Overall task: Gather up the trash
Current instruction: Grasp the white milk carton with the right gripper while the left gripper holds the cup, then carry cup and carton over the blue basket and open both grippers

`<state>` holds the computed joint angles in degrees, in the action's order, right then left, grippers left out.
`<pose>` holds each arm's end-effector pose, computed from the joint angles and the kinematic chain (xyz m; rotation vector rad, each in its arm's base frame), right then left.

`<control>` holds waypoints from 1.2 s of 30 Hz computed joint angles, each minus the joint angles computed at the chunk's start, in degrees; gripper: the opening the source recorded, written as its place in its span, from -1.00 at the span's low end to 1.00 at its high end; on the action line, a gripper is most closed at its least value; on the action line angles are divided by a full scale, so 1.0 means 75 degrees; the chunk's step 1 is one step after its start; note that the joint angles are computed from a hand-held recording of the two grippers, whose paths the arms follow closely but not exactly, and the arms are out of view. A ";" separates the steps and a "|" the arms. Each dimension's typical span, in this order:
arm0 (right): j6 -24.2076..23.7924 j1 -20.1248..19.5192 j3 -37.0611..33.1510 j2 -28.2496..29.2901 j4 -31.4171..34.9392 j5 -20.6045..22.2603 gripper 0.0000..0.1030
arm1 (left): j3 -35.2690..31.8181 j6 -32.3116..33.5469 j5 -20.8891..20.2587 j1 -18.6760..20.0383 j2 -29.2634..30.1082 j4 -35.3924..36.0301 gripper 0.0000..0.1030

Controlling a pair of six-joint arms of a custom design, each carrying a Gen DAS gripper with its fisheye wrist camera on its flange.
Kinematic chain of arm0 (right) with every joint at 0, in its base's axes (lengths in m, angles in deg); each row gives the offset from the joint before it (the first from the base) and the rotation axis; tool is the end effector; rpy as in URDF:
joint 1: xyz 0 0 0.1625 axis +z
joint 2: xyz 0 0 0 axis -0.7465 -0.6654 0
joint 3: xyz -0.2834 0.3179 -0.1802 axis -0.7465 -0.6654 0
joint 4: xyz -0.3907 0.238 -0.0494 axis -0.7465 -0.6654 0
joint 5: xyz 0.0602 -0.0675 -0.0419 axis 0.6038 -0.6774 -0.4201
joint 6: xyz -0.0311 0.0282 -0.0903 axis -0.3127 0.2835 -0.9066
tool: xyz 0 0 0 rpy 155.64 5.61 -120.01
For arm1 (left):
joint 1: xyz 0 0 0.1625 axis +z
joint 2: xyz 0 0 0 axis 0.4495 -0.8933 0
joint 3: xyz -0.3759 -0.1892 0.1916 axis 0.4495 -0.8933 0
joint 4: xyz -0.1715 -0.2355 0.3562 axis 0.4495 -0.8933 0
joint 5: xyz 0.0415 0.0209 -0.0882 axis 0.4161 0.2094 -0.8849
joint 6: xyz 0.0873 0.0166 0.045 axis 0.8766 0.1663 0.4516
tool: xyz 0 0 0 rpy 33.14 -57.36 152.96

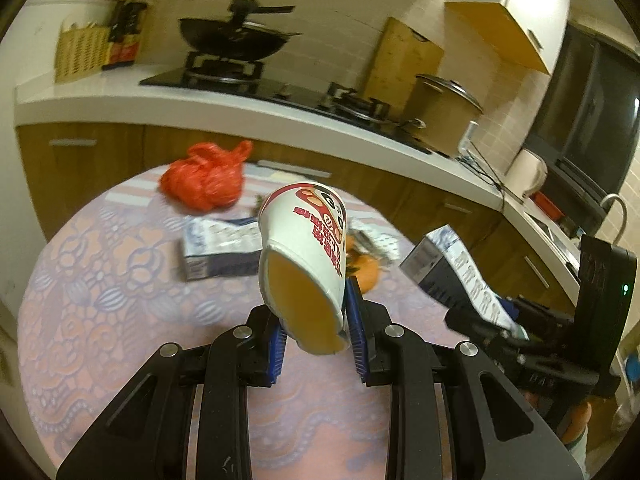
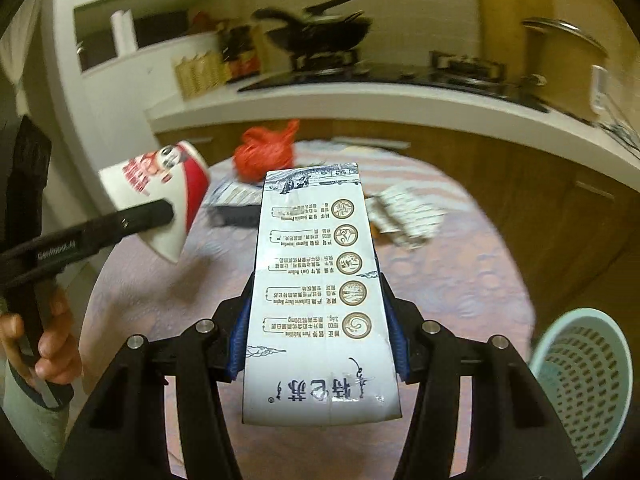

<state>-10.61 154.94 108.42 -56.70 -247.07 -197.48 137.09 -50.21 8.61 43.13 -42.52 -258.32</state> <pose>0.3109 -0.6933 0.0383 0.8600 -2.4430 0.8885 -0.0628 -0.6698 0.3094 0.5275 2.5357 -1.1249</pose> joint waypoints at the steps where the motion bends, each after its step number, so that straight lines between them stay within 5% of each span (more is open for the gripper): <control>1: 0.0012 -0.0020 0.0071 -0.0076 -0.0135 -0.0052 0.00 | -0.0017 0.0022 -0.0008 -0.0046 0.0033 0.0015 -0.51; 21: 0.0671 -0.0985 0.1465 -0.1515 -0.1817 -0.0447 0.00 | -0.0918 0.0576 -0.0556 -0.1055 0.1709 0.0908 -0.51; 36: 0.2252 -0.2121 0.1995 -0.2125 -0.1250 -0.0668 0.00 | -0.2291 0.0431 -0.1054 -0.1332 0.3488 0.2598 -0.50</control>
<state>6.28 139.03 123.38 -72.64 -256.44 -202.49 119.90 -46.98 0.70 33.14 -16.35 -238.84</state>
